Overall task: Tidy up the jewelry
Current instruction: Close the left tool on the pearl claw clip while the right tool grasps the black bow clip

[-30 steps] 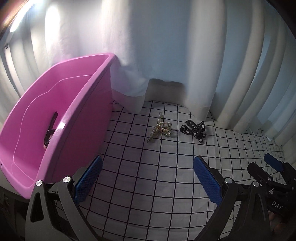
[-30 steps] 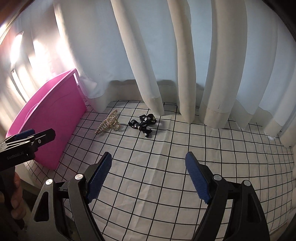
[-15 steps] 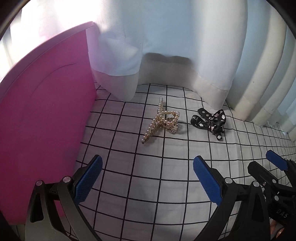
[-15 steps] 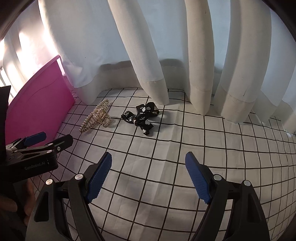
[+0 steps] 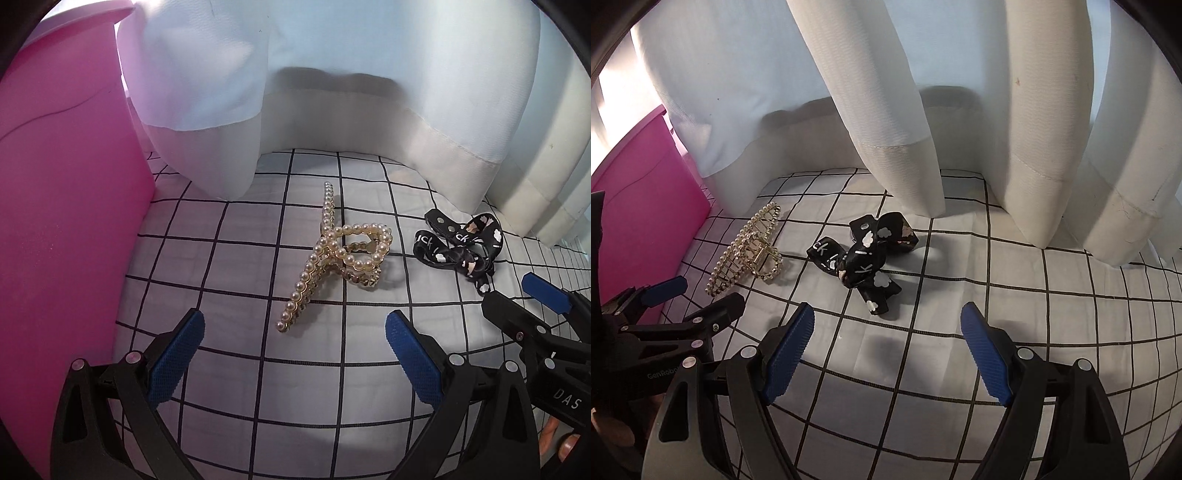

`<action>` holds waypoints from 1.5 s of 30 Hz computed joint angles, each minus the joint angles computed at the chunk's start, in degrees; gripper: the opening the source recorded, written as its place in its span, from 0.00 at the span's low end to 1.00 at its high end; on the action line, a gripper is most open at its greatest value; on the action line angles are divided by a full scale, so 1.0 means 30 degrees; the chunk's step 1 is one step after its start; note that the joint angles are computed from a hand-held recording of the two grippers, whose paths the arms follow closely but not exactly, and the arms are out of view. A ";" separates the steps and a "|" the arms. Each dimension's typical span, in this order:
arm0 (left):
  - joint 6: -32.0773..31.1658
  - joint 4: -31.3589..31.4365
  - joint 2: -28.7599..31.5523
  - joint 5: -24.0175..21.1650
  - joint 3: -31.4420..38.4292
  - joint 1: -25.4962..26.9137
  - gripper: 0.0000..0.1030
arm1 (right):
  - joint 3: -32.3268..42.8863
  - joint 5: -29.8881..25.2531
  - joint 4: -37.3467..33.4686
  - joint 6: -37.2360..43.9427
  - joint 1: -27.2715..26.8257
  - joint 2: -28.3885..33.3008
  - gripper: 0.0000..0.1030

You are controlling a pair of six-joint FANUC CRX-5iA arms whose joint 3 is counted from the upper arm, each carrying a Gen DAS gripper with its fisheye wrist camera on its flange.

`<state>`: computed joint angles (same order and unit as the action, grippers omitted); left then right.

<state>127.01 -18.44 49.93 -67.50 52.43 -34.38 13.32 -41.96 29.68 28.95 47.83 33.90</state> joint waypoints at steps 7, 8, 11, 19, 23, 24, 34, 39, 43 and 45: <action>-0.0475 0.0265 0.0545 0.0064 0.0572 0.0279 0.94 | 0.1337 -0.0483 -0.0096 0.0476 -0.0194 0.1034 0.76; -0.0516 0.0236 0.0629 0.0008 0.0682 0.0298 0.94 | 0.1487 -0.0553 -0.0077 0.0523 -0.0222 0.1144 0.76; -0.0844 0.0434 0.0857 0.0029 0.0847 0.0466 0.94 | 0.1877 -0.0801 -0.0071 0.0777 -0.0326 0.1424 0.76; -0.1373 0.0068 0.1023 0.0376 0.0965 0.0590 0.94 | 0.2902 -0.1019 -0.0249 0.1511 -0.0576 0.2128 0.76; -0.1734 0.0711 0.1452 0.0678 0.1481 0.0884 0.94 | 0.3133 -0.0895 -0.0181 0.1576 -0.0684 0.2326 0.76; -0.1765 0.0688 0.1555 0.0735 0.1632 0.0926 0.94 | 0.3350 -0.0959 -0.0180 0.1684 -0.0700 0.2477 0.75; -0.1744 0.0480 0.1284 0.2060 0.1040 0.1046 0.91 | 0.3147 -0.0704 0.0192 0.1764 -0.0737 0.2488 0.75; -0.1640 0.0138 0.0304 0.2946 -0.0435 0.0859 0.71 | 0.3281 -0.0600 0.0225 0.1672 -0.0687 0.2613 0.64; -0.1648 0.0052 -0.0010 0.3394 -0.0880 0.0793 0.50 | 0.3202 -0.0523 0.0027 0.1818 -0.0697 0.2480 0.40; -0.1721 0.0015 -0.0215 0.3486 -0.1150 0.0736 0.32 | 0.3071 -0.0337 -0.0170 0.1777 -0.0742 0.2357 0.33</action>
